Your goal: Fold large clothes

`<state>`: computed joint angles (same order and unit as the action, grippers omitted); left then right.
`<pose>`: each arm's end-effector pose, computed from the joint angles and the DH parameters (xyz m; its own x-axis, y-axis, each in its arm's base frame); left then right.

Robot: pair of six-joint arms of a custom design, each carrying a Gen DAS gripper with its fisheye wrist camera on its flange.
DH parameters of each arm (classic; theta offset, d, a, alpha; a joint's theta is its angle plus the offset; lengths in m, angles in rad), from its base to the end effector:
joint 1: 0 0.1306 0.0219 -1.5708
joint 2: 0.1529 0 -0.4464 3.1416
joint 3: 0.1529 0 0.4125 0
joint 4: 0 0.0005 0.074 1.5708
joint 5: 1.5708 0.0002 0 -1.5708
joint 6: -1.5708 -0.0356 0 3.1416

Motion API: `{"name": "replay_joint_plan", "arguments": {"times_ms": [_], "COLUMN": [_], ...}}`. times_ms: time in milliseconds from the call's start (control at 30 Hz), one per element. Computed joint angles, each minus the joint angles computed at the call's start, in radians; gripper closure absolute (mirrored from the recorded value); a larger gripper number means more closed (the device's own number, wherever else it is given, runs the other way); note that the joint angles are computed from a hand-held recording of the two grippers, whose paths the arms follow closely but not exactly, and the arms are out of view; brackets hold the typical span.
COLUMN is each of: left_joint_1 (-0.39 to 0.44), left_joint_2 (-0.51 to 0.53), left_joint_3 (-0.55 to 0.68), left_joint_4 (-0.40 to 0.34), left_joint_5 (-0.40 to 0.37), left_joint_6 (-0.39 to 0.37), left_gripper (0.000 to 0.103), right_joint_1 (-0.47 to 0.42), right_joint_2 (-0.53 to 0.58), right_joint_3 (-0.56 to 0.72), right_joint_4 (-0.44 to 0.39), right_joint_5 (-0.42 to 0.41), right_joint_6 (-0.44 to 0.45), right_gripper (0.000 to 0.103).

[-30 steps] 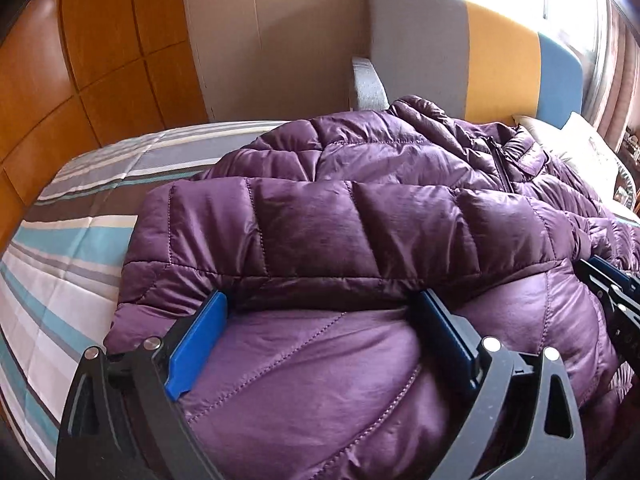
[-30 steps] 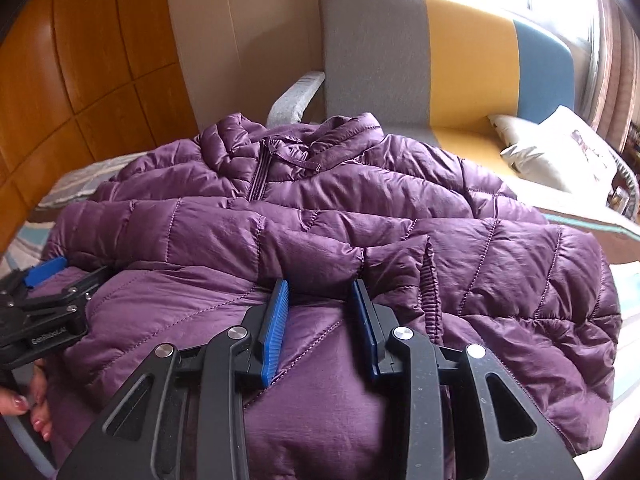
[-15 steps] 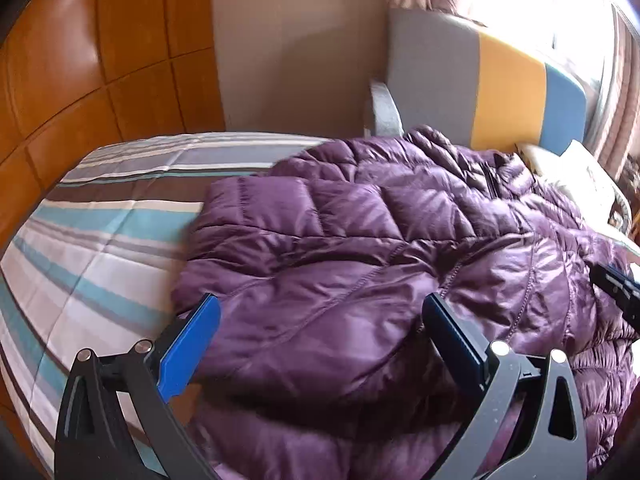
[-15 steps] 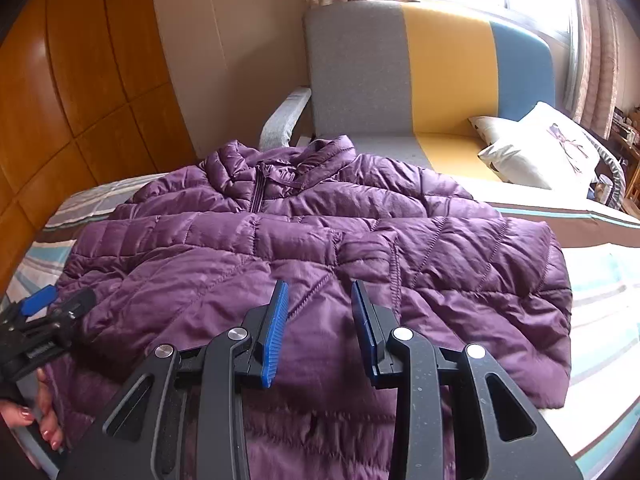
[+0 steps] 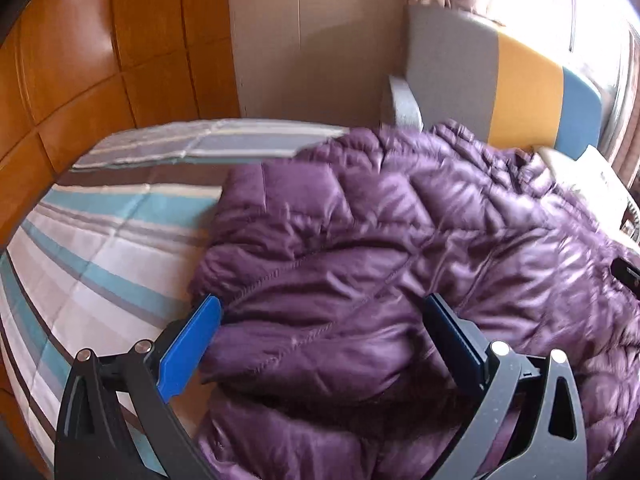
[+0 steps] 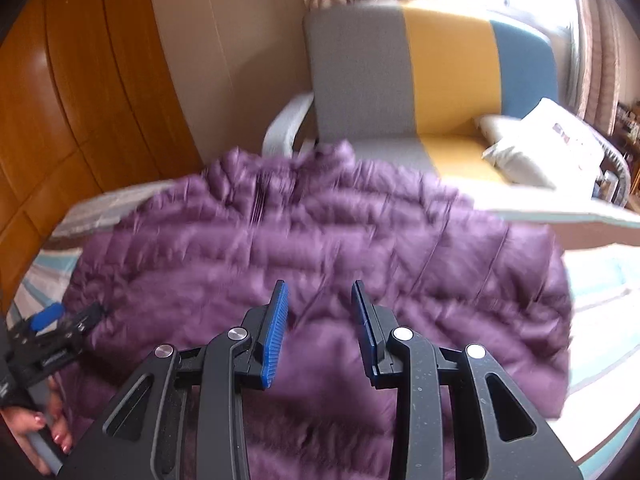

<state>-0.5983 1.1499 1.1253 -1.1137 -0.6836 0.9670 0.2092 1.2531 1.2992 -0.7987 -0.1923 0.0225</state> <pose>0.3086 -0.1837 0.4586 -0.6054 -0.3597 -0.7100 -0.4938 0.8694 -0.0195 0.4292 0.0976 0.5153 -0.6608 -0.1629 -0.7327 -0.3552 0.9278 0.1142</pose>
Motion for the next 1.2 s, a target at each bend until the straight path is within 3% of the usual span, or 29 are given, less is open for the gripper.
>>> {"name": "replay_joint_plan", "arguments": {"times_ms": [100, 267, 467, 567, 700, 867, 967, 1067, 1133, 1200], "left_joint_1": [0.006, 0.093, 0.192, 0.223, 0.245, 0.245, 0.244, 0.243, 0.221, 0.191], "left_joint_2": [0.009, 0.089, 0.272, 0.346, 0.407, 0.390, 0.392, 0.376, 0.326, 0.264], "left_joint_3": [0.039, 0.152, 0.328, 0.383, 0.404, 0.340, 0.342, 0.338, 0.311, 0.265], "left_joint_4": [0.021, 0.026, -0.032, -0.063, -0.079, 0.017, 0.014, 0.014, 0.011, 0.052], "left_joint_5": [-0.049, -0.034, 0.074, 0.117, 0.150, 0.126, 0.124, 0.141, 0.085, 0.007], "left_joint_6": [-0.020, -0.123, -0.278, -0.318, -0.322, -0.292, -0.293, -0.303, -0.306, -0.290], "left_gripper": [0.002, 0.002, 0.002, 0.003, 0.002, 0.002, 0.002, 0.002, 0.002, 0.002], "right_joint_1": [-0.016, -0.013, -0.009, -0.004, -0.002, -0.011, -0.007, -0.015, -0.029, -0.048], "right_joint_2": [0.051, 0.186, 0.323, 0.369, 0.385, 0.371, 0.376, 0.363, 0.318, 0.259], "right_joint_3": [0.061, 0.190, 0.314, 0.345, 0.336, 0.282, 0.292, 0.306, 0.279, 0.239], "right_joint_4": [0.001, -0.032, -0.107, -0.146, -0.129, -0.038, -0.049, -0.079, -0.065, -0.054], "right_joint_5": [0.024, 0.095, 0.075, 0.081, 0.116, 0.144, 0.153, 0.110, 0.070, 0.026], "right_joint_6": [-0.011, -0.006, -0.003, 0.005, -0.014, -0.070, -0.059, -0.057, -0.059, -0.062], "right_gripper": [0.070, 0.070, 0.070, 0.070, 0.070, 0.075, 0.075, 0.073, 0.057, 0.049]}}
